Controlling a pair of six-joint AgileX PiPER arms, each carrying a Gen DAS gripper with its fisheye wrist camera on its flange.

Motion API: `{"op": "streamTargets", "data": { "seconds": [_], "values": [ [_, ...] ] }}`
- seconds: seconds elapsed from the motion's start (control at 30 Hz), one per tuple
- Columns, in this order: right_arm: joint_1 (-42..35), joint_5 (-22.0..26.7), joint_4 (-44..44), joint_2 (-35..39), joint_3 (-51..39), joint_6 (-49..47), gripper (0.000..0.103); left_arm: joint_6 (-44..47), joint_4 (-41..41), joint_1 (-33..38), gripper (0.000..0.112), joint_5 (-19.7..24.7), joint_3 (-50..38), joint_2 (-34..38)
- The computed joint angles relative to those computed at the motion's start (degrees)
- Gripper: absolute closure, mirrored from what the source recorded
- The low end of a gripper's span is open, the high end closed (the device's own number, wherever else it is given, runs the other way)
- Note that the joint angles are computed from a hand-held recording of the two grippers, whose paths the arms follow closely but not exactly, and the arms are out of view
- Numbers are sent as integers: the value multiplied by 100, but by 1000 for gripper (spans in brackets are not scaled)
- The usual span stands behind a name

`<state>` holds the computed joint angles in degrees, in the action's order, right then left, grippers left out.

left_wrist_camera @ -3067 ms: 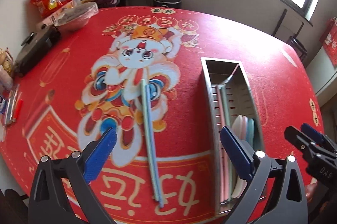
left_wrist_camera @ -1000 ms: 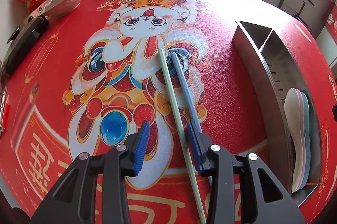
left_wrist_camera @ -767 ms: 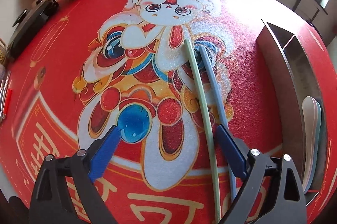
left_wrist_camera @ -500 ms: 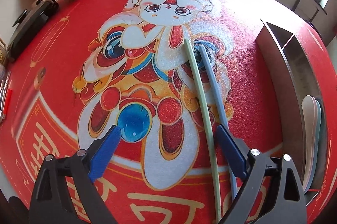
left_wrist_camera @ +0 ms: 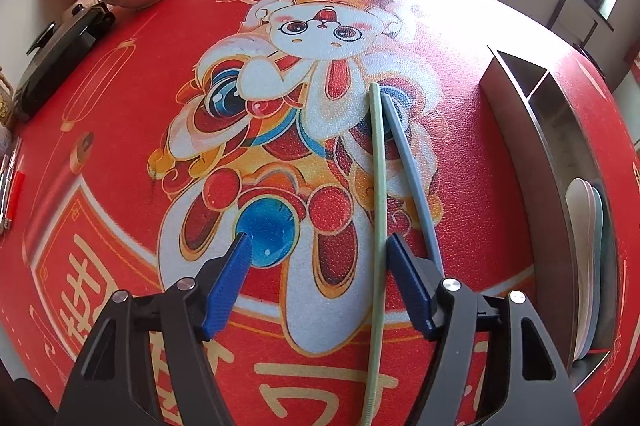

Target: Organize utensils

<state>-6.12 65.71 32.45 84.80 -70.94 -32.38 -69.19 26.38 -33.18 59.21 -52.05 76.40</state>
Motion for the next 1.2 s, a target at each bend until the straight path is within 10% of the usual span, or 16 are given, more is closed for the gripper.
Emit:
{"op": "streamTargets", "data": {
  "seconds": [0.6, 1.2],
  "values": [
    [214, -270, -157, -356, 348, 529, 15, 1299, -356, 89, 106, -465, -311, 233],
    [2296, -1043, -941, -602, 401, 1940, 15, 2587, -1264, 1552, 107, -566, 768, -1509]
  ]
}}
